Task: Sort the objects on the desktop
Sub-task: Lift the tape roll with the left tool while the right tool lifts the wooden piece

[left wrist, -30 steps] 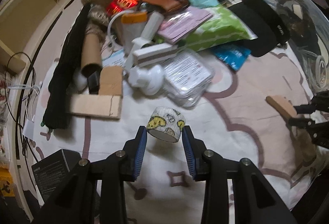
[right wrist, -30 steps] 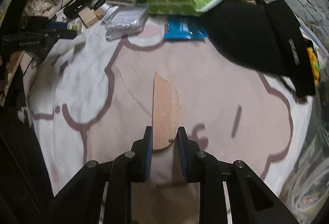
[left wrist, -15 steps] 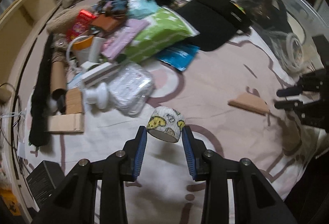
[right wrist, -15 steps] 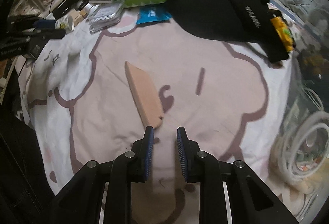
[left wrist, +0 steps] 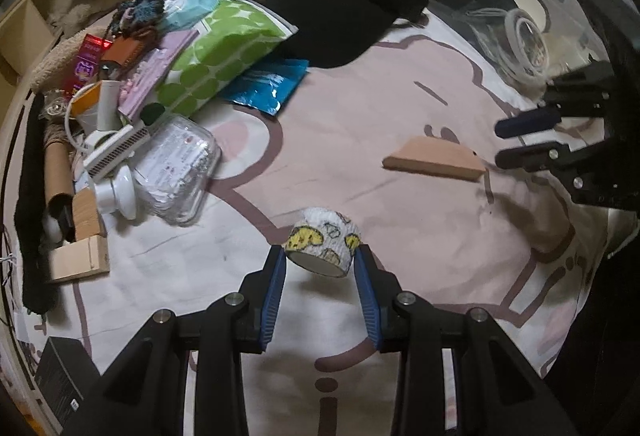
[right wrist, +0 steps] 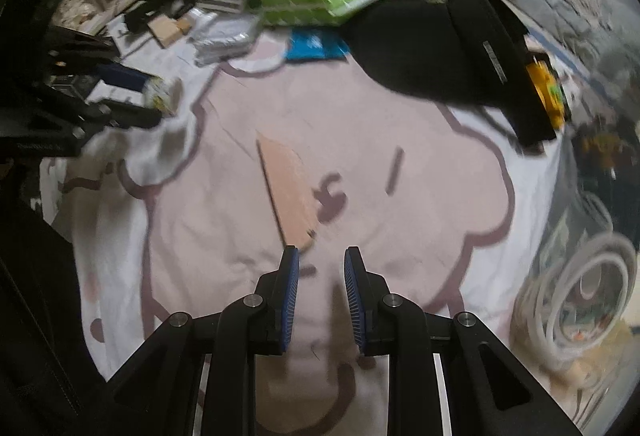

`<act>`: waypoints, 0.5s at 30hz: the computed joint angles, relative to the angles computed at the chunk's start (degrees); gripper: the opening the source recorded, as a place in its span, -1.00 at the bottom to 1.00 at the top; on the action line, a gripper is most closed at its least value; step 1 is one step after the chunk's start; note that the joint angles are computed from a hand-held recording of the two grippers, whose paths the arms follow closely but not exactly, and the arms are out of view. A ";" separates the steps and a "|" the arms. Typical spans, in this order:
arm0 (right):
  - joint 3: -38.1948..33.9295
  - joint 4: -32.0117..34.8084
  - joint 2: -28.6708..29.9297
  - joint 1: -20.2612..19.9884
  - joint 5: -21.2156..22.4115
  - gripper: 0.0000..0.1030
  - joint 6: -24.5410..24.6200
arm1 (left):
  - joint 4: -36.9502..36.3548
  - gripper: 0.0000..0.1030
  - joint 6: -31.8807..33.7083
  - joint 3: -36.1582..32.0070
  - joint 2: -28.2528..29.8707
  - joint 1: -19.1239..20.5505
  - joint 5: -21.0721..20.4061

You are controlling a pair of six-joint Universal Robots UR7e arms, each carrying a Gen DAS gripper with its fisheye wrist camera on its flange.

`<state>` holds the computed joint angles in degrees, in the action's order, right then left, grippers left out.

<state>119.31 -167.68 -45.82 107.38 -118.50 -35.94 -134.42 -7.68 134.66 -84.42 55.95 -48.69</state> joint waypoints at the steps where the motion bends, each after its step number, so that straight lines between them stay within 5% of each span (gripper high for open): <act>1: -0.11 0.03 0.09 0.10 0.59 -0.54 -0.33 | -0.47 -0.32 0.60 0.29 -0.10 0.23 -0.33; 9: -1.43 -2.88 3.43 0.36 -0.12 -0.53 -2.74 | -0.69 -0.32 4.29 1.46 0.39 1.78 -1.89; 10: -1.70 -2.72 3.70 0.11 0.06 -0.33 -2.60 | -0.96 -0.31 4.64 1.56 0.49 1.94 -1.98; 11: -1.98 -2.64 4.00 -0.07 0.16 0.15 -2.16 | -1.32 -0.31 5.04 1.63 0.64 2.13 -2.12; 12: -1.92 -3.45 4.22 -0.16 0.34 0.33 -2.15 | -1.57 -0.31 5.35 1.68 0.60 2.29 -2.27; 15: -2.54 -3.24 4.99 0.02 0.65 0.35 -2.97 | -2.21 -0.31 4.87 1.76 0.79 2.43 -2.80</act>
<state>116.77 -170.92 -40.83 107.40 -117.85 -38.91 -136.63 -2.81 136.42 -83.64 58.38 -51.49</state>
